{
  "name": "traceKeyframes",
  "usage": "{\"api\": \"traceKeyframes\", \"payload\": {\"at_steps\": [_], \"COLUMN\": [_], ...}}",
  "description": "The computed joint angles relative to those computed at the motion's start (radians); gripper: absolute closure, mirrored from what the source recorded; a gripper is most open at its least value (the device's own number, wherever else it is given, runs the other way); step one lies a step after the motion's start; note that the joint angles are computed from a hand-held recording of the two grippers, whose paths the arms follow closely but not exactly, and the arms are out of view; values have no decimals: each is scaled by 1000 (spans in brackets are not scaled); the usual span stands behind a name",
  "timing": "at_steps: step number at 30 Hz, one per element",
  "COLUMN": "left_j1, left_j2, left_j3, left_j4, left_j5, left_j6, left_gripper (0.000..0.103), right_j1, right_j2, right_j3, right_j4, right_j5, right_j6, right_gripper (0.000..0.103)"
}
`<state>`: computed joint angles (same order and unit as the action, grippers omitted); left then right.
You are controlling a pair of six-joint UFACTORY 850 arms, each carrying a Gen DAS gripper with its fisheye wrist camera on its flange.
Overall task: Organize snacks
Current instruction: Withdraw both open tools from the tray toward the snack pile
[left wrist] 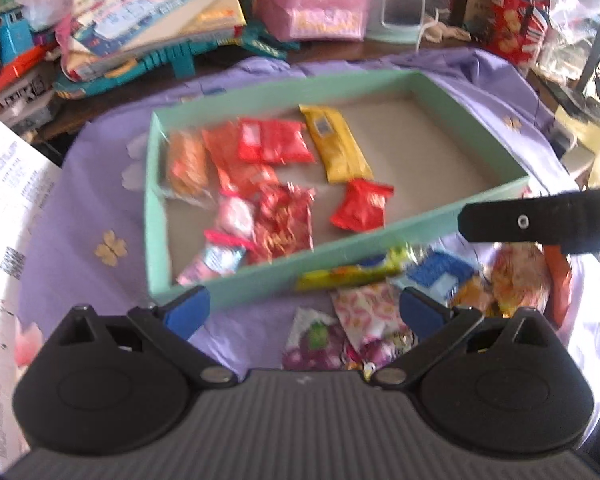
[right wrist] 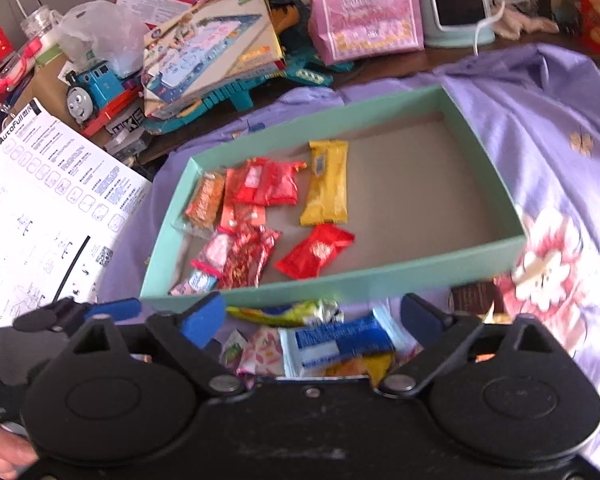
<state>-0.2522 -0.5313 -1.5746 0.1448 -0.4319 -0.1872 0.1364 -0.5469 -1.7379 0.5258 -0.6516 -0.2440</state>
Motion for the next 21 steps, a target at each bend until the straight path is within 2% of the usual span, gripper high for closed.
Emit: {"api": "traceKeyframes", "payload": {"at_steps": [9,13,21], "left_j1": [-6,-11,-26], "left_j2": [-32,-61,-124], "left_j3": [6,-22,-83], "left_j4": [-75,-90,-91], "left_j5": [-24,-44,-54], "left_j6": [92,109,110], "left_gripper": [0,0,0], "right_j1": [0,6,22], "right_j2": [-11,-17,-81], "right_j3": [21,20,-68], "right_j4": [5,-25,-82], "right_j5": [-50,-42,-71], "right_j6": [-3,19,58], "right_gripper": [39,42,41]}}
